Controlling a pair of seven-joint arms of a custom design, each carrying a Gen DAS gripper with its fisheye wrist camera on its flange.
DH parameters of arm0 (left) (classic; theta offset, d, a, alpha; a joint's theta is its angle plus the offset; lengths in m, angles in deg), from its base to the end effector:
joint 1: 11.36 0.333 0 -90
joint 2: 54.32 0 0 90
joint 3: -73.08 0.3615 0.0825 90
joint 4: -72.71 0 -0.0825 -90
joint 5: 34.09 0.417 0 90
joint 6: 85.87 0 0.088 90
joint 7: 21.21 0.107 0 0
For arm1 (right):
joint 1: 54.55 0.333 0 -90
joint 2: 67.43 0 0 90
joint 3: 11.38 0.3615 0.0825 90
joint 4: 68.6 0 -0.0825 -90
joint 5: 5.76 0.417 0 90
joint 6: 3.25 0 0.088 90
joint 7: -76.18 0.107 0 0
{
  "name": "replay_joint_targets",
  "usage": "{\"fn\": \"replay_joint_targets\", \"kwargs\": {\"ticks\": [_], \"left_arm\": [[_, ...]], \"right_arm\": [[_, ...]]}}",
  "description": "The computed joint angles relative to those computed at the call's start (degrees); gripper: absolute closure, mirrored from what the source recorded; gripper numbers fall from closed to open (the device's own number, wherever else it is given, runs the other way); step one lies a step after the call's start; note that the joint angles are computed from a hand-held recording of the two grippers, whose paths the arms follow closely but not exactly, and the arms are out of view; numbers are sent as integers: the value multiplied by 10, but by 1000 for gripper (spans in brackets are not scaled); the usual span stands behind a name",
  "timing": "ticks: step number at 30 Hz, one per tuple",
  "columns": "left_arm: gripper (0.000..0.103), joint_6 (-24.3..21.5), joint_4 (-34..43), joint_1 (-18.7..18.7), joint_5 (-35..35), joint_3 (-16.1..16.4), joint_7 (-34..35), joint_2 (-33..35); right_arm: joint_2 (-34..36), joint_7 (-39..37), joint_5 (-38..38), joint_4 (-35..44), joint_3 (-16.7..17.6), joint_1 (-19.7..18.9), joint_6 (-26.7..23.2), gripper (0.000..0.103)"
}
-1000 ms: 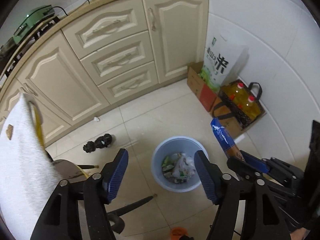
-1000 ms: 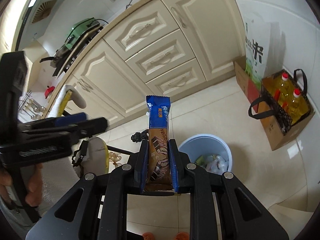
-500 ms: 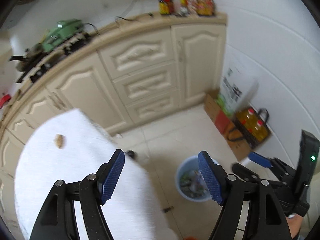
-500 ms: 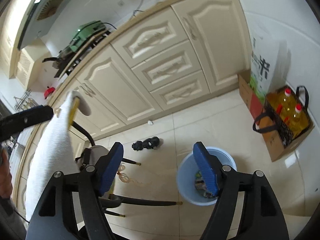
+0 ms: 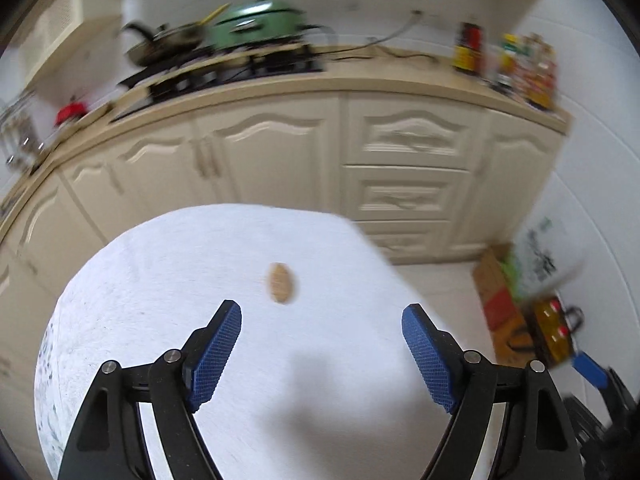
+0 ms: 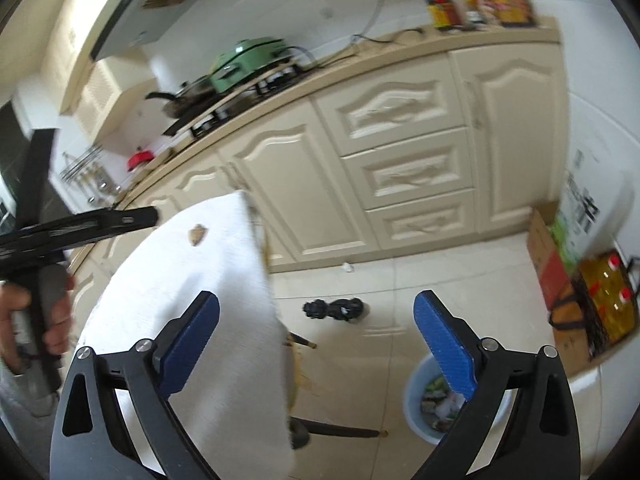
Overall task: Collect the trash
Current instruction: 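Grasp the second bread roll on the table with the left tool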
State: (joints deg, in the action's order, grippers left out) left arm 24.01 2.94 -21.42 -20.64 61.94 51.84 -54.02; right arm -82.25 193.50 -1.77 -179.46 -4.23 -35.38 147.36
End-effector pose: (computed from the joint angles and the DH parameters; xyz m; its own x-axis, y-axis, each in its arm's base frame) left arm 0.5503 -0.1952 0.8898 -0.0644 -0.9976 -0.0241 -0.7417 0.0640 -0.6677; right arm 0.4886 0.2521 0.7501 0.1379 -0.9032 -0.4064 -0.6758 0.2142 -0.7053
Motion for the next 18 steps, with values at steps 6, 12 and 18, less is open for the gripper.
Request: {"fn": "replay_joint_targets", "kwargs": {"ticks": [6, 12, 18], "left_arm": [[48, -26, 2, 23, -44, 19, -16, 37], [48, 28, -37, 31, -57, 21, -14, 30], [71, 82, -62, 28, -26, 22, -19, 35]], "right_arm": [[54, -2, -15, 53, 8, 9, -8, 3], [78, -12, -7, 66, 5, 19, -14, 3], [69, -14, 5, 44, -1, 18, -4, 3]]}}
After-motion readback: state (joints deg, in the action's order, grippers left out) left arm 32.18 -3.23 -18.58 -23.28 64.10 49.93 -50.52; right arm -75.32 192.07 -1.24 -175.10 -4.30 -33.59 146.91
